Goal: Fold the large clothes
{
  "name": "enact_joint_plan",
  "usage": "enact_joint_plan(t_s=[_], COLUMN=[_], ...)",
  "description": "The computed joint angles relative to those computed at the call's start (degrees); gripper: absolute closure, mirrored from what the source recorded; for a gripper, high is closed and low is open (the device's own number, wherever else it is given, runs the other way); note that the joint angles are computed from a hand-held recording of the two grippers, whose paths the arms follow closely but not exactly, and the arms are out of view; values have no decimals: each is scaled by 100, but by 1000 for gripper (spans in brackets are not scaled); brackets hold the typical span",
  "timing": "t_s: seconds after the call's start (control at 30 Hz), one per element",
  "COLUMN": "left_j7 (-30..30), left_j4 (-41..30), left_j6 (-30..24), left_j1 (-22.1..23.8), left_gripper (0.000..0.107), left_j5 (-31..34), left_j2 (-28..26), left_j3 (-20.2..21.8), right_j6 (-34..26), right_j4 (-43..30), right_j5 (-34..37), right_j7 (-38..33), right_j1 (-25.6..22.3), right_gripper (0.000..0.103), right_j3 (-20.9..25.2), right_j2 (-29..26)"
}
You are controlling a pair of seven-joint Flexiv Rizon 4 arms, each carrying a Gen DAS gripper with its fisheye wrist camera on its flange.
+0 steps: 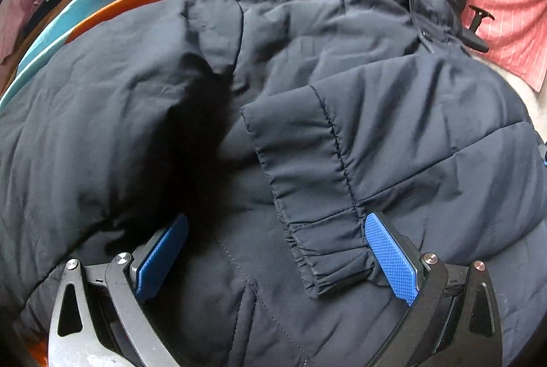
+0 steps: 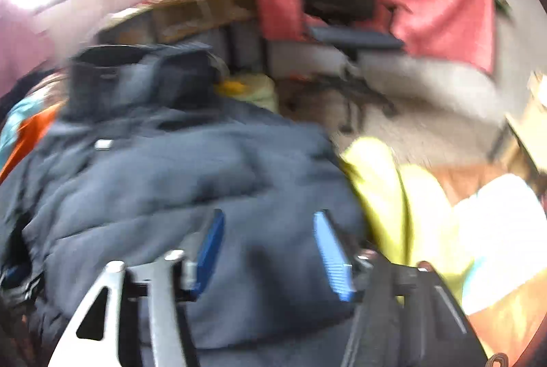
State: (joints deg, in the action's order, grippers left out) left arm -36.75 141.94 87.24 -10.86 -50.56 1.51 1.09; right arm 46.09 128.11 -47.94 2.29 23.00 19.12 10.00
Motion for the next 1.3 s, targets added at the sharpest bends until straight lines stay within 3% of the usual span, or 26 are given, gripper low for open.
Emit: enact_joint_plan(t_s=[0.1, 0.23, 0.37, 0.53, 0.6, 0.67, 0.8, 1.03, 1.17, 1.3], left_j7=[-27, -9, 297, 1175, 1145, 1209, 585, -871, -1351, -1400], left_j4=[-1, -6, -29, 26, 131, 270, 589, 757, 693, 708], left_j6=[57, 126, 68, -675, -1157, -1530, -1641, -2359, -3227, -3197], left_j1=[27, 55, 3, -197, -36, 151, 678, 2023, 2493, 2754], left_gripper=[5, 5, 5, 5, 5, 5, 5, 5, 5, 5], left_j5=[83, 49, -426, -1945, -1916, -1902, -1184, 105, -278, -693], left_j2=[-75, -152, -118, 519, 879, 1277, 1980, 2387, 2377, 2286], left_j3=[-16, -77, -136, 163, 393, 642, 966, 1864, 2376, 2223], right_j6=[428, 343, 160, 399, 123, 216, 383, 831, 754, 793], right_j4=[325, 295, 304, 463, 302, 203, -160, -1312, -1885, -2068], right_j5=[213, 42, -36, -285, -137, -279, -1002, -1423, -1648, -1582], right_j7=[-18, -47, -65, 179, 53, 116, 407, 43, -159, -175], right_j1=[-77, -29, 58, 15, 86, 120, 268, 1080, 1595, 1872], right_gripper=[66, 66, 65, 61, 52, 44, 28, 28, 28, 28], right_j3=[-76, -31, -27, -72, 4, 36, 164, 5, -259, -501], right_j2=[38, -203, -239, -119, -90, -29, -224, -1437, -2105, -2431])
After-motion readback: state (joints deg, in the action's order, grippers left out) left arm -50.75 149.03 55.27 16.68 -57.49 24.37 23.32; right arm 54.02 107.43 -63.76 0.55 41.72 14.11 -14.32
